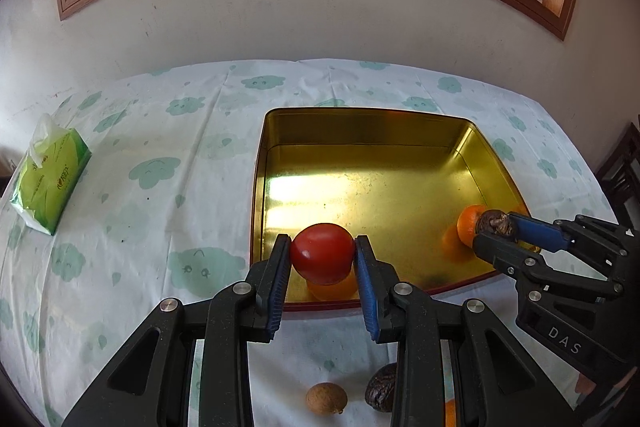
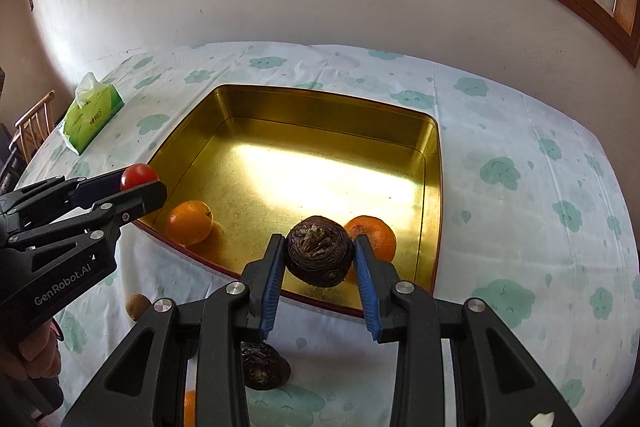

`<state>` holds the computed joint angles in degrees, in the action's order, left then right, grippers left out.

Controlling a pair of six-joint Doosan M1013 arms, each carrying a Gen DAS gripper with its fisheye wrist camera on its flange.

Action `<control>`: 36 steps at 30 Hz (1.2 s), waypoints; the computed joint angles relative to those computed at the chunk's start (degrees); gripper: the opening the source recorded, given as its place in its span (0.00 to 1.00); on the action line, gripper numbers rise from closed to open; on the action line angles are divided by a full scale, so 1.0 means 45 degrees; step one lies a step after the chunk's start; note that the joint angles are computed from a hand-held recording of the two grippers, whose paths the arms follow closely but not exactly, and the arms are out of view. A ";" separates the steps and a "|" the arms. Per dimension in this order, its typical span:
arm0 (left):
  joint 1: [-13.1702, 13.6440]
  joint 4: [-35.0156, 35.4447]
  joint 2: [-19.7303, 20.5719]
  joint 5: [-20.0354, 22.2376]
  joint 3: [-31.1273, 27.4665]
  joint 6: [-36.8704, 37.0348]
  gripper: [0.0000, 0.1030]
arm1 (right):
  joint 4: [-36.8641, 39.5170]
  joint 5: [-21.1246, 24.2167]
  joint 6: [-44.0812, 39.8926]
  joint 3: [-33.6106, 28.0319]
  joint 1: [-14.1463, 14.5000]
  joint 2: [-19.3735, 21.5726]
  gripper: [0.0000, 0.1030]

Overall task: Organize fruits
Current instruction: 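Carry the tomato and the dark brown fruit over the red tin, then open the right tool to drop the brown fruit in the tin while the left tool releases the tomato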

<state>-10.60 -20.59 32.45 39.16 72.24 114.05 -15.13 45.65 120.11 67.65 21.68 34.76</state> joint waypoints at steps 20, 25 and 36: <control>-0.0126 0.0663 0.0467 0.0029 -0.0315 -0.0509 0.32 | 0.0488 0.0118 -0.0415 -0.0347 -0.0069 0.0424 0.33; -0.0121 0.0670 0.0404 -0.0043 -0.0234 -0.0522 0.32 | 0.0443 0.0140 -0.0344 -0.0360 -0.0050 0.0431 0.33; -0.0166 0.0934 0.0281 0.0021 -0.0125 -0.0763 0.40 | 0.0187 0.0029 -0.0110 -0.0135 -0.0022 0.0198 0.33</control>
